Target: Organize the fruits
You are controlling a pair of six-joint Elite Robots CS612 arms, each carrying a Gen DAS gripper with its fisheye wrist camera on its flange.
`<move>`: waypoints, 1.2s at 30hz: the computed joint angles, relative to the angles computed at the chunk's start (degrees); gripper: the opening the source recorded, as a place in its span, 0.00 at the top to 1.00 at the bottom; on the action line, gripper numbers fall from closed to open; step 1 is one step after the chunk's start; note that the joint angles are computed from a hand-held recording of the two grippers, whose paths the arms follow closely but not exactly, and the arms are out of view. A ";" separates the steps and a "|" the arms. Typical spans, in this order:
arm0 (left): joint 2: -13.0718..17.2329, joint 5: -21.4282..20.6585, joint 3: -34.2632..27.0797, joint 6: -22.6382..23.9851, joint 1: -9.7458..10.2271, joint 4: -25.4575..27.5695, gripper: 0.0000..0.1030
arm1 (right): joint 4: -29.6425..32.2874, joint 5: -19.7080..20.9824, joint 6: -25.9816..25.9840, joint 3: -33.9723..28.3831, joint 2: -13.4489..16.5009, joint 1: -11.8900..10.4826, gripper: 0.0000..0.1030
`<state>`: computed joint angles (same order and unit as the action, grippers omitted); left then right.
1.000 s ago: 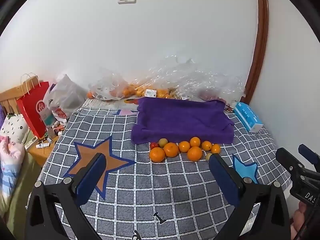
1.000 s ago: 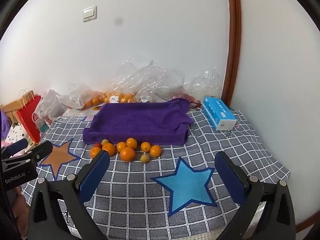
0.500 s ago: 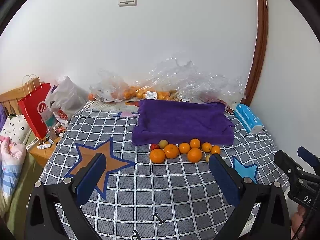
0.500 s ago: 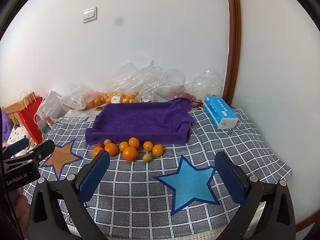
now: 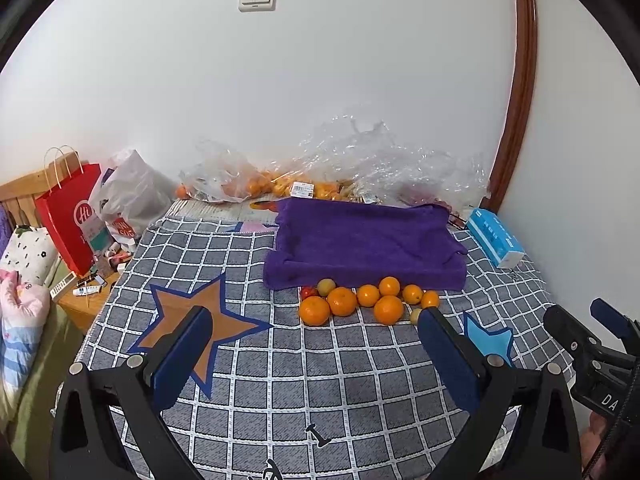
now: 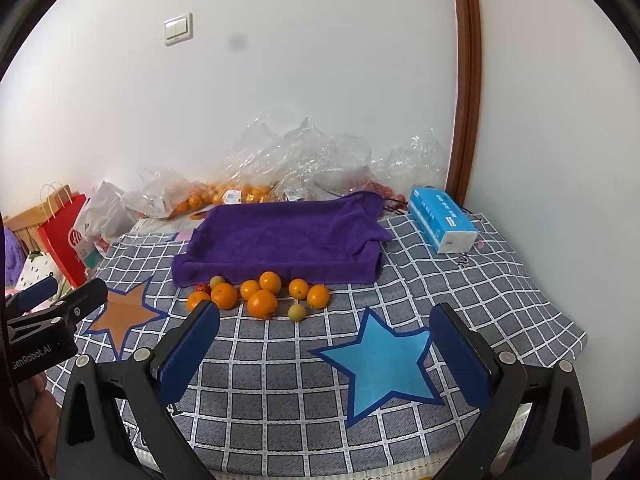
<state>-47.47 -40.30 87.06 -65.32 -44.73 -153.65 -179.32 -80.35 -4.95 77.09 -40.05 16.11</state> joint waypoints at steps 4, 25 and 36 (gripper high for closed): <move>0.00 0.11 0.14 -0.13 -0.05 -0.23 0.00 | 0.09 0.16 -0.04 -0.05 0.02 -0.01 0.00; 0.05 -0.02 0.00 -0.24 -0.02 0.05 0.00 | 0.40 0.92 0.61 0.29 -0.15 -0.27 0.00; -0.06 0.71 0.20 0.01 -0.17 -0.06 0.00 | 0.09 0.90 0.05 0.43 -0.25 -0.09 0.00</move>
